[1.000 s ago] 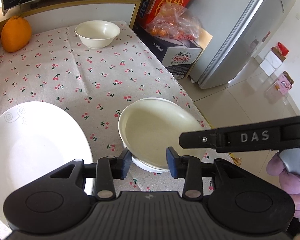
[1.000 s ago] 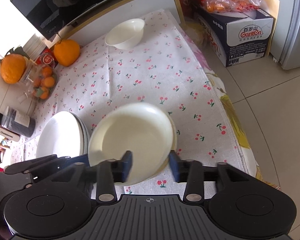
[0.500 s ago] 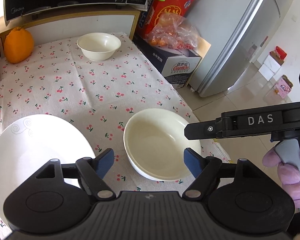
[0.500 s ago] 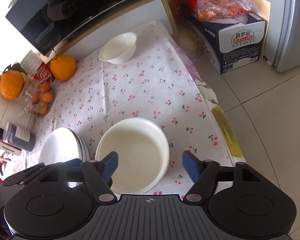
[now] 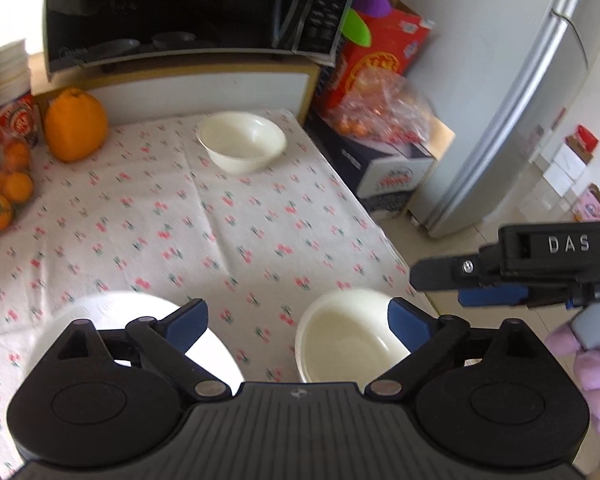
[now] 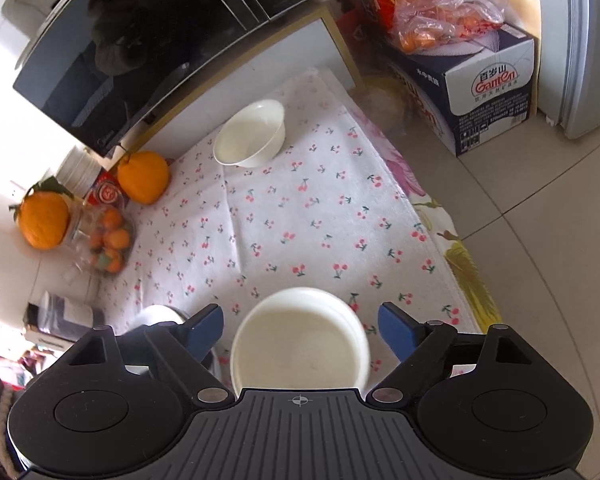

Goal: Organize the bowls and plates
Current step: 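Move both open grippers to the small white bowl by the microwave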

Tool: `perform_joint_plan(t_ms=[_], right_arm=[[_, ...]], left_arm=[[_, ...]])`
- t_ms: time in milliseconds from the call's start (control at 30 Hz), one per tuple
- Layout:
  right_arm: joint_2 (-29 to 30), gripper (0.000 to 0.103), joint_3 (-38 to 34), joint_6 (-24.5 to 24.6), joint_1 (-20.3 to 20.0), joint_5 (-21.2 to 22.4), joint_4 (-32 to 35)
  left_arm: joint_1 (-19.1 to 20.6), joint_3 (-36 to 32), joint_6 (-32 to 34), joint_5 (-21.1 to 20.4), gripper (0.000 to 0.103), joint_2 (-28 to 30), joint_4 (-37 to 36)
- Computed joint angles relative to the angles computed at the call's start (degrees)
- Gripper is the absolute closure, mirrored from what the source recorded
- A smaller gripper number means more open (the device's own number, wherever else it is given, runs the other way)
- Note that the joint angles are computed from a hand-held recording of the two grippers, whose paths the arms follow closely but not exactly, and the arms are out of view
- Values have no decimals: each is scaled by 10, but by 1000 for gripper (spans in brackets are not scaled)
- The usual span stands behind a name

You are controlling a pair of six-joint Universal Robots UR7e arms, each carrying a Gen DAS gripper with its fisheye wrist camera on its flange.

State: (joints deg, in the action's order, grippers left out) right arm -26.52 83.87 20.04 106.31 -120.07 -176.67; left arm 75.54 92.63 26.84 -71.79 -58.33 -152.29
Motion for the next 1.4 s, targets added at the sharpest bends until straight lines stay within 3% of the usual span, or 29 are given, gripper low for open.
perform_joint_plan(t_ms=[167, 467, 700, 900, 1200, 1400], right_arm=[[12, 17, -51, 29, -5, 15, 35], [63, 14, -181, 20, -9, 19, 91], [107, 14, -271, 8, -23, 48, 123], [139, 13, -311, -1, -45, 86, 124], [208, 13, -426, -4, -77, 134, 140], [247, 13, -485, -14, -95, 144, 112]], left_arm=[[-2, -42, -7, 24, 3, 21, -8], [-2, -126, 6, 58, 1, 71, -12], [7, -200, 18, 63, 1, 118, -5], [20, -265, 25, 55, 1, 163, 8], [37, -366, 32, 45, 1, 233, 48], [54, -428, 10, -27, 12, 271, 84]])
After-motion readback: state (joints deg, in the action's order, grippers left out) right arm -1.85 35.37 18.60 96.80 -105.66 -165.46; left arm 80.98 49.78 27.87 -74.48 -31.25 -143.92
